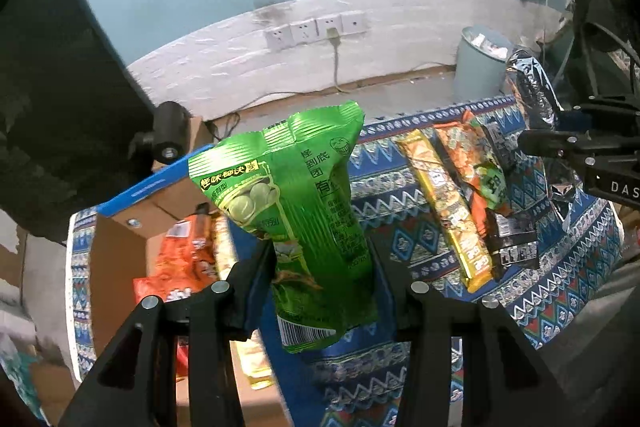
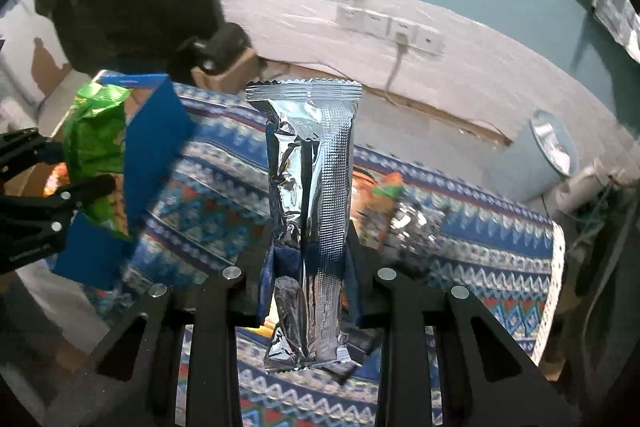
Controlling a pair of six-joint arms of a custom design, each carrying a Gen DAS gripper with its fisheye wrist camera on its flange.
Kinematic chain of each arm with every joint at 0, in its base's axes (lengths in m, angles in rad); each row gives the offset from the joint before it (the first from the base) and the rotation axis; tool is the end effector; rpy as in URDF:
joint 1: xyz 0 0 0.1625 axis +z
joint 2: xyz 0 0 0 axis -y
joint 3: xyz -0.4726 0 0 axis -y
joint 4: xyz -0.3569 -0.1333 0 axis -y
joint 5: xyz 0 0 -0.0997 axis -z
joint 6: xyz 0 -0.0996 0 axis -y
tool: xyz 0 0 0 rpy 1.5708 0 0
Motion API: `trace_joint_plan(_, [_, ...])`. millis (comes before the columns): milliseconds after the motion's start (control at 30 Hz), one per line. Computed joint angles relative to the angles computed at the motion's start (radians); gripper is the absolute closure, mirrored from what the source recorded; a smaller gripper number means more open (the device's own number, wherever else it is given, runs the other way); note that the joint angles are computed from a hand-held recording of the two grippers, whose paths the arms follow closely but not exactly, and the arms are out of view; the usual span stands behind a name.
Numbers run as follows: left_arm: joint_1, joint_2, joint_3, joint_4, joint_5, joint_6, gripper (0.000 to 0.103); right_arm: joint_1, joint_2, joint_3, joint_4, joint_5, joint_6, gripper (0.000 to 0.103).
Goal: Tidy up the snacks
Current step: 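Lift the green bag and silver packet and carry them over the box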
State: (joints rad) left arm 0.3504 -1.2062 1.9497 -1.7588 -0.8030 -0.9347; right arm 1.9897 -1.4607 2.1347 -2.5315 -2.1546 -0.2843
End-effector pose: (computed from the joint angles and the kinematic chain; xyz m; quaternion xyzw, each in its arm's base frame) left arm -0.3796 -0.3543 0.2490 0.2286 0.8680 -0.1969 0.3945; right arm 0.2546 -0.3791 0.3580 0.2879 -0.9040 0.1557 0.2750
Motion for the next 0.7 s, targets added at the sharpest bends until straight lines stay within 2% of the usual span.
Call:
trace_joint_plan(467, [-0.046, -0.095, -0.006, 0.204, 0.086, -0.124, 0.056, 0.11, 0.115, -0.064, -0.029, 0.08, 0.015, 0.076])
trace_joint_plan(700, [-0.064, -0.15, 0.006, 0.272, 0.09, -0.18, 0.056, 0.147, 0.169, -0.081, -0.033, 0.117, 0.031, 0.076])
